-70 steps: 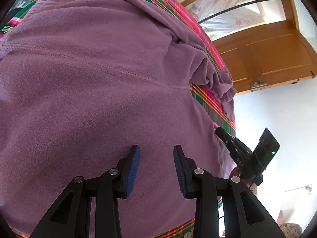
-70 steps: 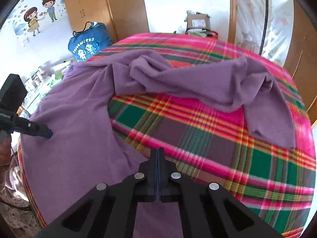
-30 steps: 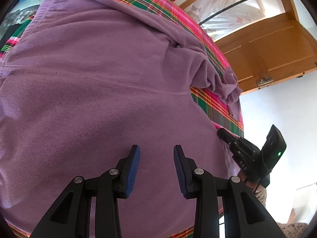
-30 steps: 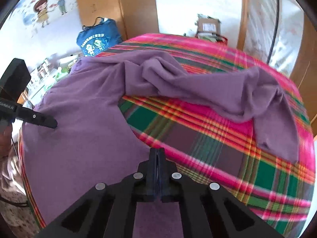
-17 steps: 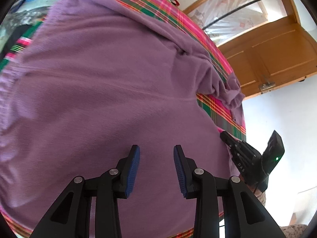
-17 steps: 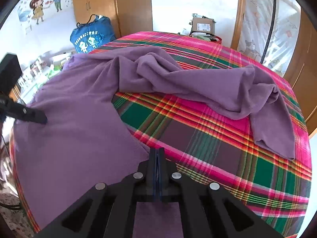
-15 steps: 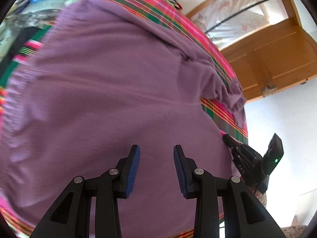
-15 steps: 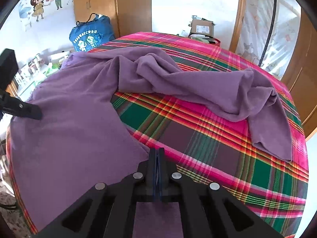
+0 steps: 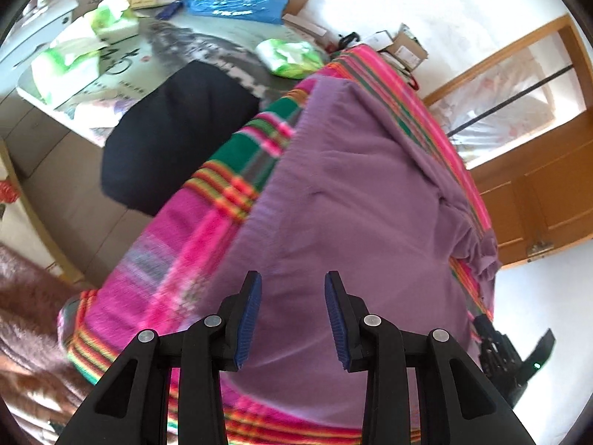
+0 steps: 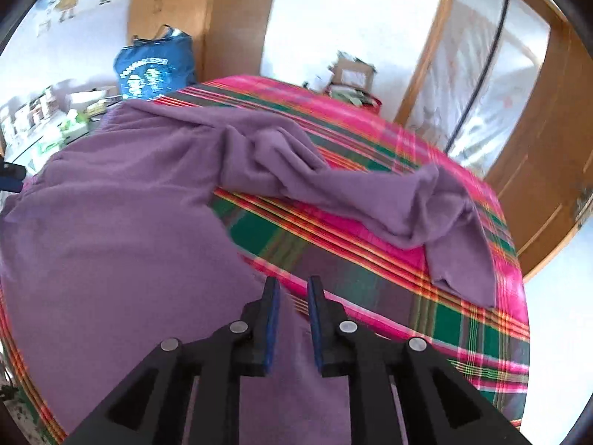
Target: Fold clothes
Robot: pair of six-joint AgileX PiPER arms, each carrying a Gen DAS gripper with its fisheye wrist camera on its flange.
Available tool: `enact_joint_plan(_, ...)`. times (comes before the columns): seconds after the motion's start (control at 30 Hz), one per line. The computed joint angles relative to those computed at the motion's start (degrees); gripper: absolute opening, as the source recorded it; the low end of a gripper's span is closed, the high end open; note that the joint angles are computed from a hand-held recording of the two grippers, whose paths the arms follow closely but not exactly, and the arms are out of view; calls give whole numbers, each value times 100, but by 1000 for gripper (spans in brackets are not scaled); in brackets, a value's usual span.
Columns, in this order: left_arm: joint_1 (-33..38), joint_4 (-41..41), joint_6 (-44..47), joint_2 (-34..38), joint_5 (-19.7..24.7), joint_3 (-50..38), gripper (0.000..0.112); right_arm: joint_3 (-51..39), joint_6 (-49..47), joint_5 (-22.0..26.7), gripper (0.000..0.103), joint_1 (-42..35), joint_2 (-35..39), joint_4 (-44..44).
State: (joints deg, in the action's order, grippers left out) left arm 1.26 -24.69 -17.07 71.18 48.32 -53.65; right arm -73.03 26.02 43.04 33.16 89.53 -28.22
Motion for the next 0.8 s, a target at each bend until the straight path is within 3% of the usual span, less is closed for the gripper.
enact_joint_plan(0.13,435,-340,281,-400,41,393,36,-118,-382,-94,17,308,-11,502)
enact_joint_plan(0.37,901,-649,676,-821,184,725,37,-901,-1634,-159,18,821,609,1868)
enact_joint_plan(0.47,1086,-800,895,-839,246,799,37,-1529,-2509,-114,25,985,1051,2956)
enact_joint_plan(0.57,1292,-897,1098,-816,331,745,37,-2354,-3168,114,32,1220,1638,3913)
enact_joint_plan(0.8,1197,-547,1441,-49,408,-336,37,-4292,-3566,951,38,1996,3075,3999)
